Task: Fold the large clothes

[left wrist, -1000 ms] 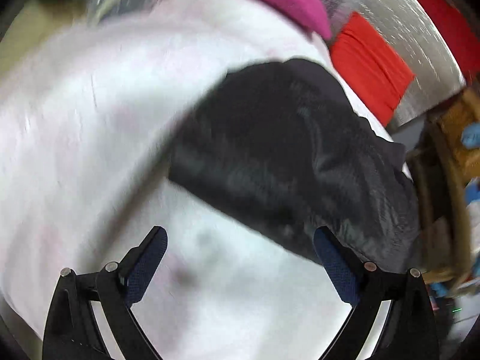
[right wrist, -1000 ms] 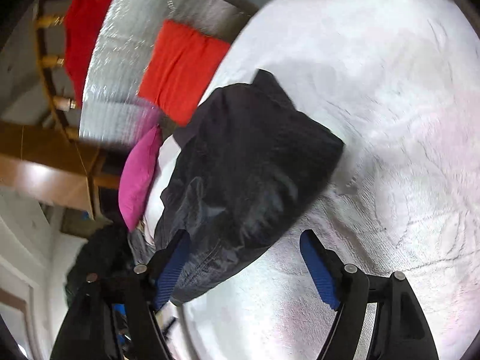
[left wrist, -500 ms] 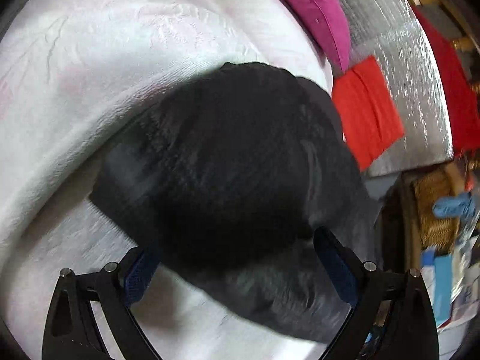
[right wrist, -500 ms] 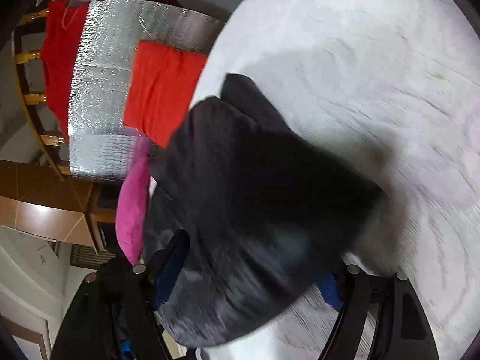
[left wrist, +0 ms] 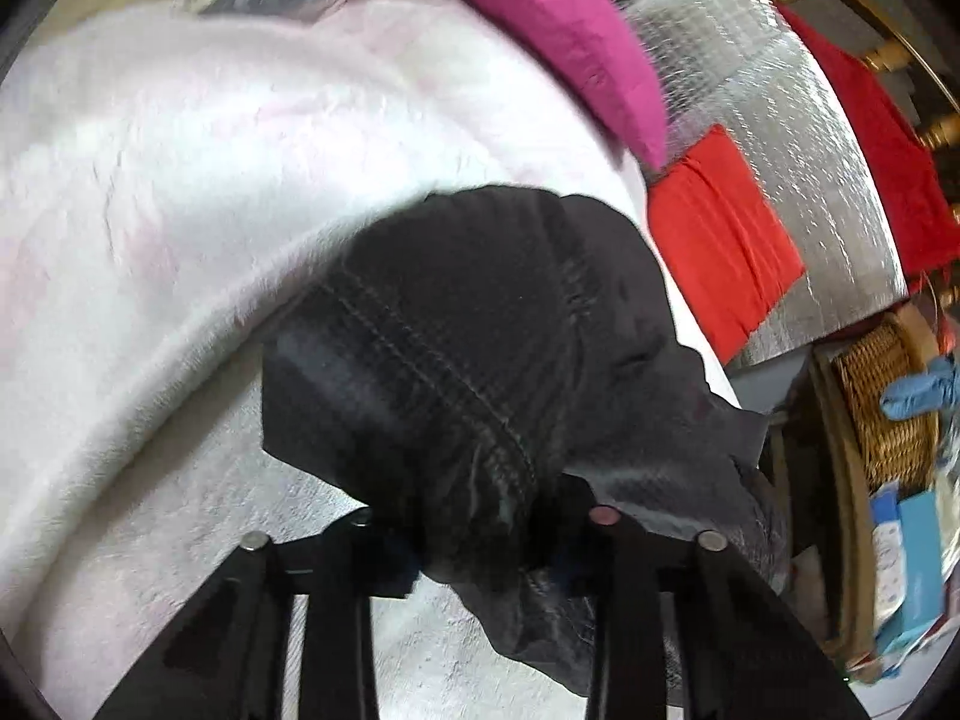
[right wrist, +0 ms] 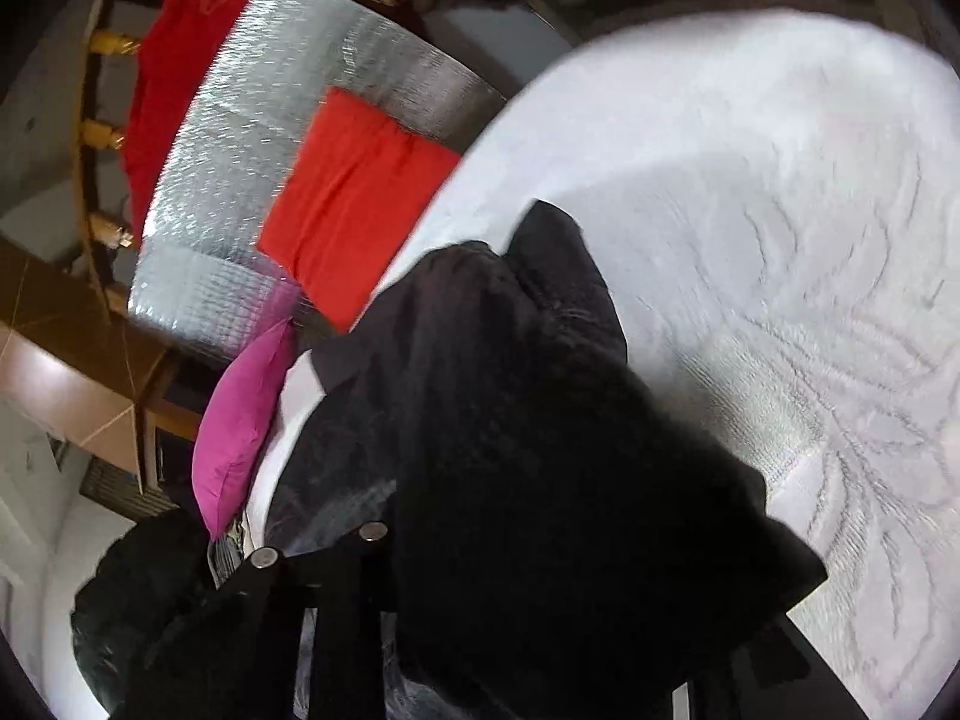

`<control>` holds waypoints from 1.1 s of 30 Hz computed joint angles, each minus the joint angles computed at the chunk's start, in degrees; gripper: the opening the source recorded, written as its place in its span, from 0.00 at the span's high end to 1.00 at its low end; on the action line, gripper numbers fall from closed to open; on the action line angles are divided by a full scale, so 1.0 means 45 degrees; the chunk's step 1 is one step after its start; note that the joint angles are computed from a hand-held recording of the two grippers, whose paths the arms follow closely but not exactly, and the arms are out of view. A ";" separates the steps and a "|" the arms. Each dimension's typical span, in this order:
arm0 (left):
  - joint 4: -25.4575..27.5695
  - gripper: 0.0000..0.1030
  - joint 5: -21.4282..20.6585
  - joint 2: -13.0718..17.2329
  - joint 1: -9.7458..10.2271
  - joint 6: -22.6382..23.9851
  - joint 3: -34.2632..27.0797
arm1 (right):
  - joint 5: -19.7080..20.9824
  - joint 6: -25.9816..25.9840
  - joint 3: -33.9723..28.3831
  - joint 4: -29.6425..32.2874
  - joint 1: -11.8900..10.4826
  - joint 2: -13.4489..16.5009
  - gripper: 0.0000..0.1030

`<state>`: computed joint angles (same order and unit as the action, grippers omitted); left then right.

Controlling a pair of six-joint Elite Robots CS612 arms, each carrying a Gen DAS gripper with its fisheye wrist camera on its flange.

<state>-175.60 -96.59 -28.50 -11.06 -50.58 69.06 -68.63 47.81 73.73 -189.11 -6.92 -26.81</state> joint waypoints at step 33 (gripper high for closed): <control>-0.1339 0.23 0.4050 -0.3959 -0.0686 0.6412 0.5037 | 0.0149 -0.7882 0.5612 0.2856 -0.0418 -0.4852 0.26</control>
<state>-181.63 -78.37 -46.32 -14.14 -21.73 91.73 -67.96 12.34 98.99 -176.25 -8.81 -48.64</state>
